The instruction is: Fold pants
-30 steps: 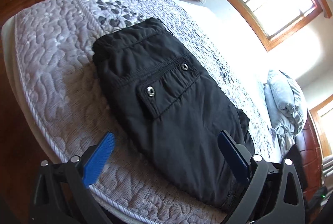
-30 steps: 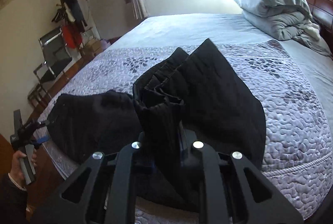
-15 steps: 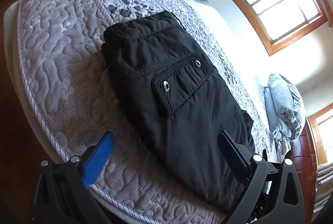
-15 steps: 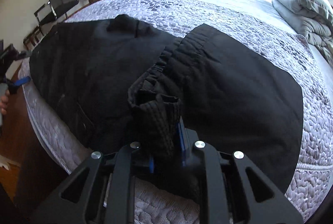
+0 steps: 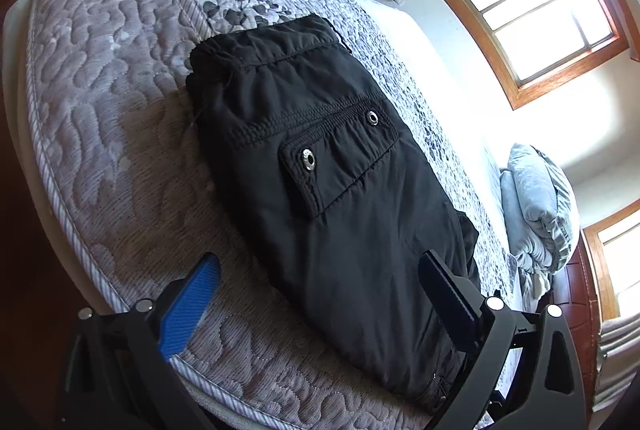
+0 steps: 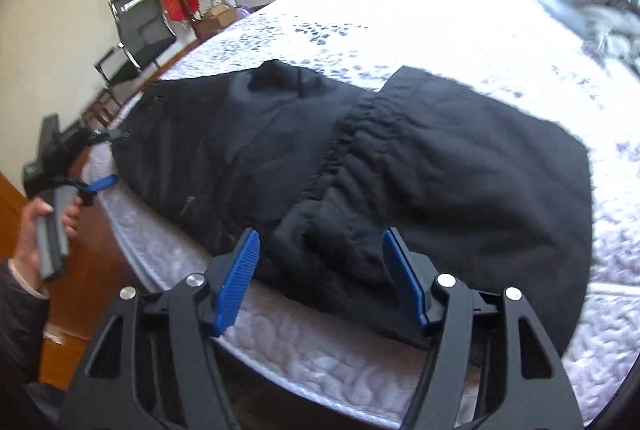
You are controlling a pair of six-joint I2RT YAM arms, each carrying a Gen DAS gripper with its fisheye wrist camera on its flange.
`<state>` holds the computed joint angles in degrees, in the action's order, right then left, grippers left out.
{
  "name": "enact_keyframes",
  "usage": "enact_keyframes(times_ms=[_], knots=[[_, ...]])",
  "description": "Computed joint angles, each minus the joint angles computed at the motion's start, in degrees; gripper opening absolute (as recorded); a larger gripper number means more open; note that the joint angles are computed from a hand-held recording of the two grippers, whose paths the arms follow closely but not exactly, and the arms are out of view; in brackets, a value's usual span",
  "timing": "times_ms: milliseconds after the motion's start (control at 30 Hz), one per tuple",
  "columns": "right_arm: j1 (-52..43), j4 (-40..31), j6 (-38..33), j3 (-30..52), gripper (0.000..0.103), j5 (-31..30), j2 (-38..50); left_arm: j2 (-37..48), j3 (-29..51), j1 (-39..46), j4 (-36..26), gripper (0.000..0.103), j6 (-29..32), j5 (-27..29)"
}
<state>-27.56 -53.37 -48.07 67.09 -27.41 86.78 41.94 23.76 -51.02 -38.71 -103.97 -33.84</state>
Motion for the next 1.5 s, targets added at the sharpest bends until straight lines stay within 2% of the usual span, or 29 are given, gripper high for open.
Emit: enact_keyframes(times_ms=[200, 300, 333, 367, 500, 600, 700, 800, 867, 967, 1000, 1067, 1267, 1400, 1500], knots=[[6.0, 10.4, 3.4, -6.0, 0.062, 8.8, -1.5, 1.0, -0.8, -1.2, 1.9, 0.099, -1.1, 0.1], [7.0, 13.7, 5.2, -6.5, 0.045, 11.1, 0.6, 1.4, -1.1, -1.4, 2.6, 0.099, -1.2, 0.1], [6.6, 12.5, 5.7, -5.0, 0.027, 10.3, 2.3, 1.5, -1.1, -1.2, 2.8, 0.099, -1.1, 0.3], [6.0, 12.0, 6.3, -4.4, 0.014, 9.9, 3.1, 1.5, -1.3, -1.0, 3.2, 0.099, -0.9, 0.6], [3.4, 8.0, 3.3, -1.9, 0.008, 5.7, 2.2, 1.9, -2.0, -0.7, 4.9, 0.099, -0.7, 0.9], [1.1, 2.2, -0.7, 0.8, 0.008, 0.3, -0.1, 2.4, -2.6, 0.1, 6.4, 0.099, 0.1, 1.6], [2.1, -0.7, -3.1, 1.7, 0.008, 1.1, 0.0, 2.9, -2.9, 0.8, 7.5, 0.099, 0.7, 2.0], [4.6, 1.9, -3.1, -1.7, 0.009, 5.5, 1.0, 3.4, -3.0, 1.2, 8.5, 0.099, 1.2, 2.1], [5.9, 5.3, -3.1, -5.2, 0.013, 8.1, 1.1, 3.7, -3.1, 1.8, 9.4, 0.099, 1.8, 2.6], [5.3, 6.2, -2.0, -6.0, 0.019, 7.2, 2.0, 3.9, -3.7, 3.7, 11.3, 0.099, 3.5, 4.3], [4.6, 5.1, -1.8, -5.3, 0.022, 6.2, 2.3, 4.0, -3.8, 4.5, 12.0, 0.099, 4.1, 5.0], [3.4, 1.0, -2.9, -2.8, 0.045, 4.7, 3.4, 3.4, -4.3, 6.3, 13.4, 0.099, 5.1, 6.4], [-3.5, -7.9, -6.2, 3.6, 0.049, -1.5, 3.3, -2.1, -7.5, 7.5, 16.4, 0.099, 4.0, 6.9], [-9.7, -11.8, -3.8, 11.8, 0.055, -5.6, 7.5, -7.0, -11.0, 8.2, 18.1, 0.099, 2.9, 7.4], [-14.4, -11.8, -0.6, 18.3, 0.059, -6.4, 12.2, -11.6, -14.9, 9.9, 22.5, 0.099, 3.9, 8.0]])
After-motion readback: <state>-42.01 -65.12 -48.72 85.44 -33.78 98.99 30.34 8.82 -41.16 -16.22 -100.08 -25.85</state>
